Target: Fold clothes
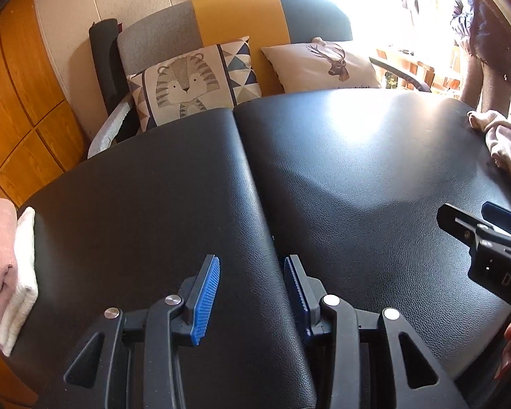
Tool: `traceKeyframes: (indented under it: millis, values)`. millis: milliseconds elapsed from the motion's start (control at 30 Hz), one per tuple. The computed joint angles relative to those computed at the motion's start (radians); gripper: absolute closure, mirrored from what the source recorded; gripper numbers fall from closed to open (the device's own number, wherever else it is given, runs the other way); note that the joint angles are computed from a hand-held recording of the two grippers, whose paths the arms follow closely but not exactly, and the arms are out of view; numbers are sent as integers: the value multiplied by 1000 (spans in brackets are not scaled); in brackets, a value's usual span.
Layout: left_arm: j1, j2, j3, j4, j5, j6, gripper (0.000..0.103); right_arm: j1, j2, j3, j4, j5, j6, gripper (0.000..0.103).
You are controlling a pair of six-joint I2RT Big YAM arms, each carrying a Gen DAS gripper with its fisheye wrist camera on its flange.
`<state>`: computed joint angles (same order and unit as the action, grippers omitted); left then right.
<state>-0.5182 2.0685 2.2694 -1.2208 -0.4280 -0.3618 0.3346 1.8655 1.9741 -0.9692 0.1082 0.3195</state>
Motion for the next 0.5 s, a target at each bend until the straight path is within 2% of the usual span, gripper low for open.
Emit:
traceKeyframes:
  millis: [200,400,500]
  values:
    - [-3,60,119,-80,10,7,62,-12,-12,-12,-1,1,9,19]
    - [-10,88,181,-95,18,16,62,-26,-26,-35,11,2,13,19]
    - [-15,119,247,-126,23,26,62,-41,-23,-19,-2,24,15,19]
